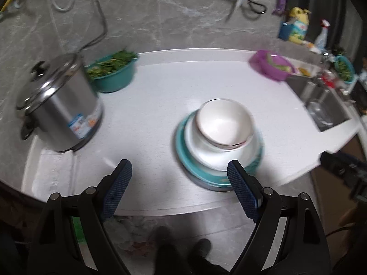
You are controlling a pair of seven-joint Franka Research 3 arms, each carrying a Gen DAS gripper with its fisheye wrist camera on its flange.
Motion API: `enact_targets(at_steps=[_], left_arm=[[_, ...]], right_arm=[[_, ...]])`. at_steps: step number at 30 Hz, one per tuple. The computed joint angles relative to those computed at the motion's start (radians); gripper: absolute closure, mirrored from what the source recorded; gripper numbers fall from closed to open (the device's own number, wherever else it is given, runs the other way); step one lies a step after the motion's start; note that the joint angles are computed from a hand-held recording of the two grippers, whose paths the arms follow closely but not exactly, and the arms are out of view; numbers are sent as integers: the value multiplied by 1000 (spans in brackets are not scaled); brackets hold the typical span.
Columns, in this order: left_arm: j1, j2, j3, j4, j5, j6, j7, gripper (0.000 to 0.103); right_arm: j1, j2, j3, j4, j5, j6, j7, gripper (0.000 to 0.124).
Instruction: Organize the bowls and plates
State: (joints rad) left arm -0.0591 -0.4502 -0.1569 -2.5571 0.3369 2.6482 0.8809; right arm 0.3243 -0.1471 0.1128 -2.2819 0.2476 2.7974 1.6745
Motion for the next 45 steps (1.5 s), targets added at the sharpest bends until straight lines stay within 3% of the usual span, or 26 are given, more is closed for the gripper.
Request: enact_targets(at_steps=[1, 3, 7, 14, 26, 45], left_arm=[[-25, -7, 25, 1, -24, 17, 42, 18], [-13, -4, 9, 29, -2, -10, 61, 18], [-36, -17, 29, 64, -18, -55, 155, 18], [-24, -48, 57, 86, -39, -64, 250, 18], [-2, -76, 98, 98, -121, -45, 365, 15], [1, -1, 106, 158, -200, -63, 447, 15]], right_arm=[[-13, -8, 15, 10, -42, -26, 57, 21], [-36, -28, 44, 14, -140, -47, 160, 21], [-90, -51, 115, 56, -389, -112, 439, 21], [-74, -40, 161, 168, -672, -283, 716, 21], [31, 5, 129, 273, -781, -366, 822, 21], [99, 84, 83, 381, -746, -485, 757, 21]])
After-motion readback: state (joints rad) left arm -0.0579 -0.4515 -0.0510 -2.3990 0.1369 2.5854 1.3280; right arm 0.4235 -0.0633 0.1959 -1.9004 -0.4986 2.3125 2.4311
